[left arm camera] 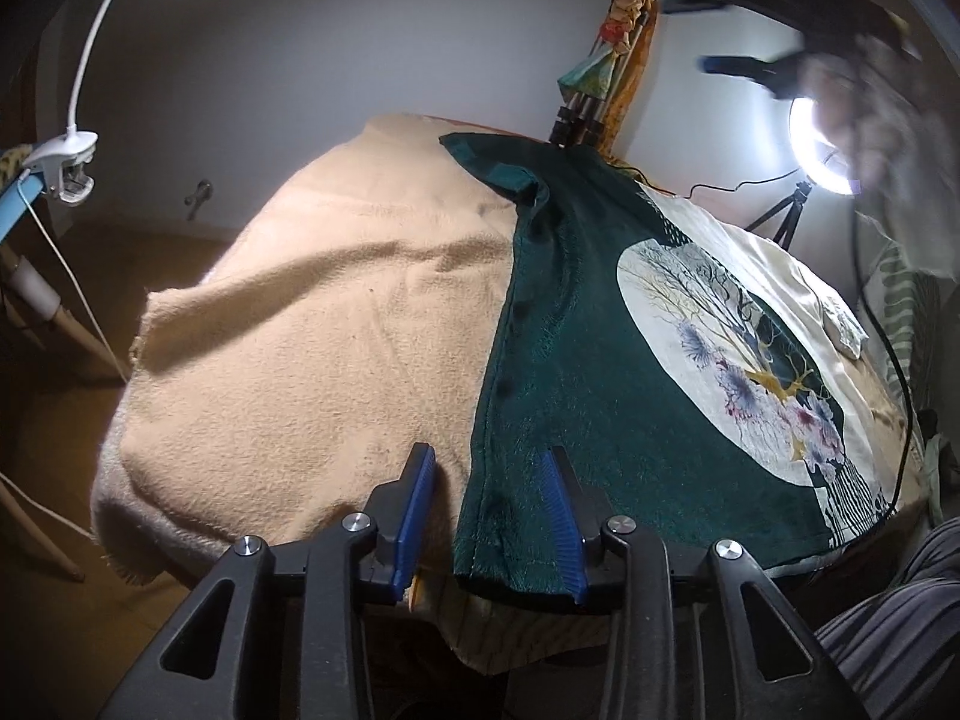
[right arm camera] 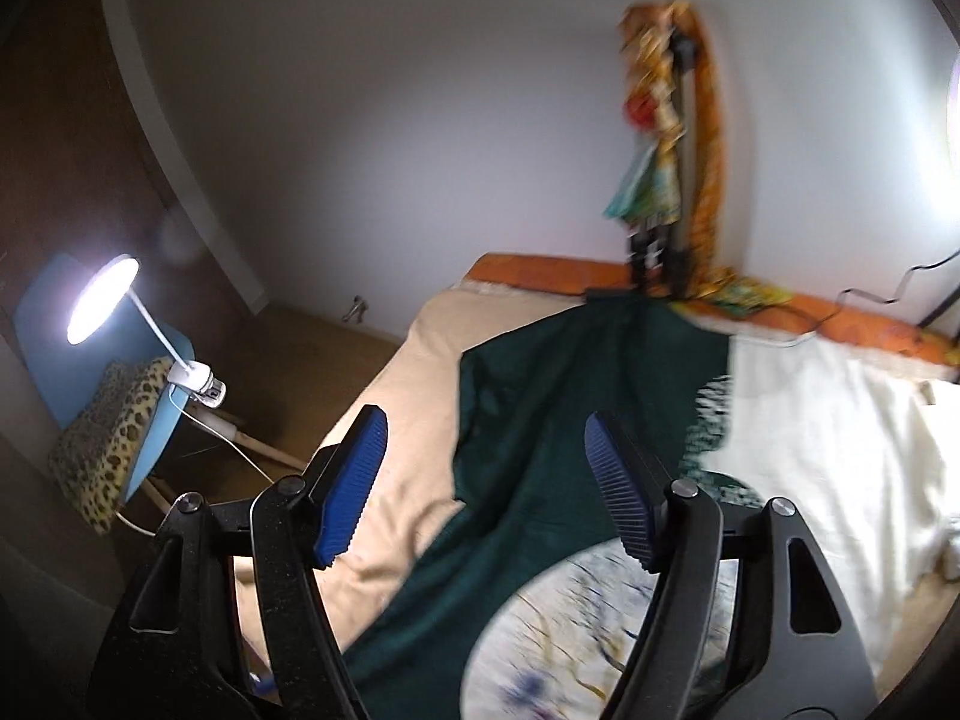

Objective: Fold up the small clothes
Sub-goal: 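Lower the left tool to the green panel hem and close on it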

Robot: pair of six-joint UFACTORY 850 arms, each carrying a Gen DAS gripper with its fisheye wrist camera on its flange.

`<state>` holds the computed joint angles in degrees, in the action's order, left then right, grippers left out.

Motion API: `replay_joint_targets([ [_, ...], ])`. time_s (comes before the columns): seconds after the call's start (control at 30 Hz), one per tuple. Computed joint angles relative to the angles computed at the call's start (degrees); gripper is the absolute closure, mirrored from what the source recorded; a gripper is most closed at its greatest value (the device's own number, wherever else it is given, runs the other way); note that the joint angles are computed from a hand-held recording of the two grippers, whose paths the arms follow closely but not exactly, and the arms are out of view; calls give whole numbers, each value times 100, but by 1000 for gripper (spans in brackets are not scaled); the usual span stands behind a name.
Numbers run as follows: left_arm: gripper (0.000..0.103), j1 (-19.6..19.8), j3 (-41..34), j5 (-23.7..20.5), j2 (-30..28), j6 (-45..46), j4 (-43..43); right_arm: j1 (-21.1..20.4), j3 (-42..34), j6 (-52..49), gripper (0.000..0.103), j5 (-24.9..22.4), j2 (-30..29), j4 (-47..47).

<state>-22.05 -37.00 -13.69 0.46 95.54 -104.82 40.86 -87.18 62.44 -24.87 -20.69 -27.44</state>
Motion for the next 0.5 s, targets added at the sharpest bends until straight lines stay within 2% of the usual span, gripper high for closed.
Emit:
replay_joint_targets([
  [0.17, 73, 75, 7, -277, -110, 853, -758, -136, -1091, -984, 33, -269, -1077, 905],
  [0.3, 78, 278, 33, -727, -172, 936, -768, -255, -1997, -1560, 35, -601, -1895, 1483],
  [0.4, 86, 456, 10, -1109, -268, 761, -556, -323, -2918, -1983, 39, -1034, -2630, 1895],
  [0.5, 93, 565, -25, -1351, -348, 711, -454, -345, -4151, -2262, 40, -1693, -3499, 2010],
])
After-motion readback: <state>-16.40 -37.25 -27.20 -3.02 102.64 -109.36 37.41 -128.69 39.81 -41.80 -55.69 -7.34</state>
